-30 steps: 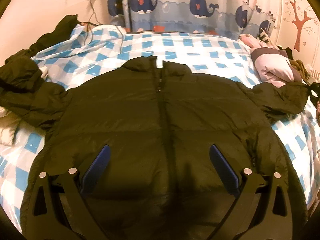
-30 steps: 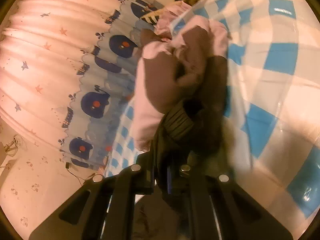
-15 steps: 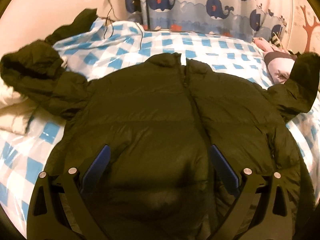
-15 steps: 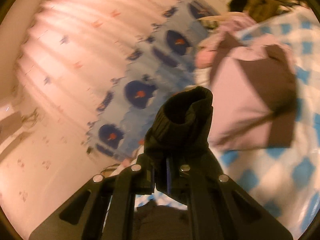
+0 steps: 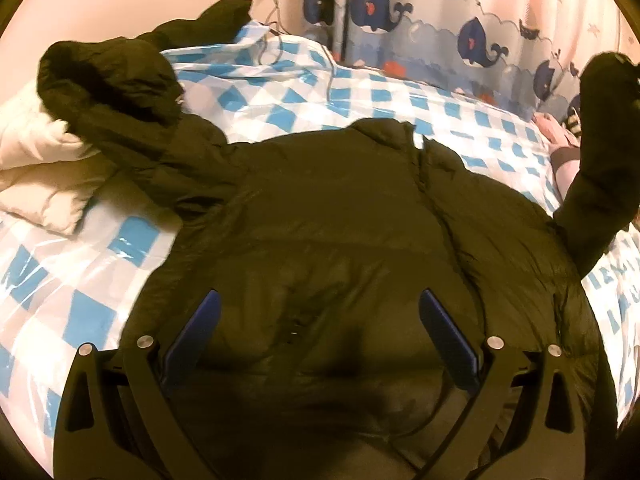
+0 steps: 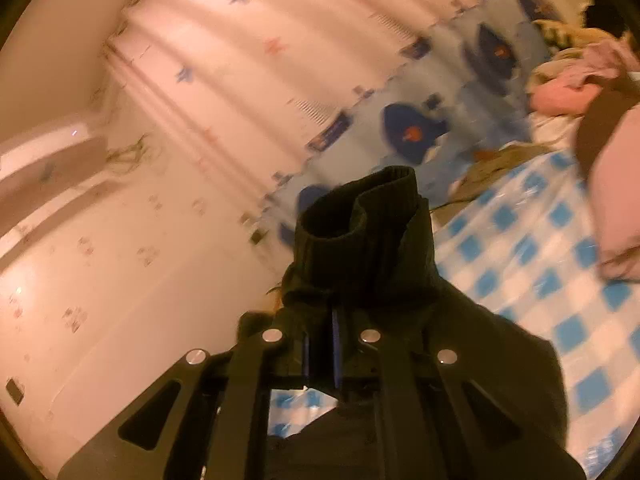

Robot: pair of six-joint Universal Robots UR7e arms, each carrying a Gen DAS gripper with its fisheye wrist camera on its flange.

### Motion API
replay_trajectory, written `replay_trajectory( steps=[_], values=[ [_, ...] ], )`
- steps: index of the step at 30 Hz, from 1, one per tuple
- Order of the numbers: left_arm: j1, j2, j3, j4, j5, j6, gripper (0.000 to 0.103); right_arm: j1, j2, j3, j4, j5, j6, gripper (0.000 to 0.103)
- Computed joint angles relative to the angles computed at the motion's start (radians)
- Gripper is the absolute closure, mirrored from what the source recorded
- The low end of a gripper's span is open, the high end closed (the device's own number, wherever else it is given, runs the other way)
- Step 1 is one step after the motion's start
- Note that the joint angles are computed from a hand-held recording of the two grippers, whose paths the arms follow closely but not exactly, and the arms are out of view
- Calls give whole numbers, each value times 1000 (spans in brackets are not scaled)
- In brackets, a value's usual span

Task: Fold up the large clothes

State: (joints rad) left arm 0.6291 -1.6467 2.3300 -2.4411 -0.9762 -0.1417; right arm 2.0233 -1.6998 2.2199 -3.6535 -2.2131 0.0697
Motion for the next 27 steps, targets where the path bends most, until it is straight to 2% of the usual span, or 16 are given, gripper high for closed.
replay_trajectory(
  steps=[7, 12, 17, 27],
  values=[
    [52, -22, -38, 2, -4, 2, 8, -12, 255, -147, 36, 118, 29, 94],
    [82, -46, -56, 16, -4, 2, 8, -45, 404, -199, 48, 194, 71, 94],
    [104, -56, -74, 29, 1, 2, 8, -81, 513, -217, 51, 224, 95, 94],
    [132, -61, -97, 41, -2, -1, 8, -134, 719, -255, 109, 202, 91, 94]
  ],
)
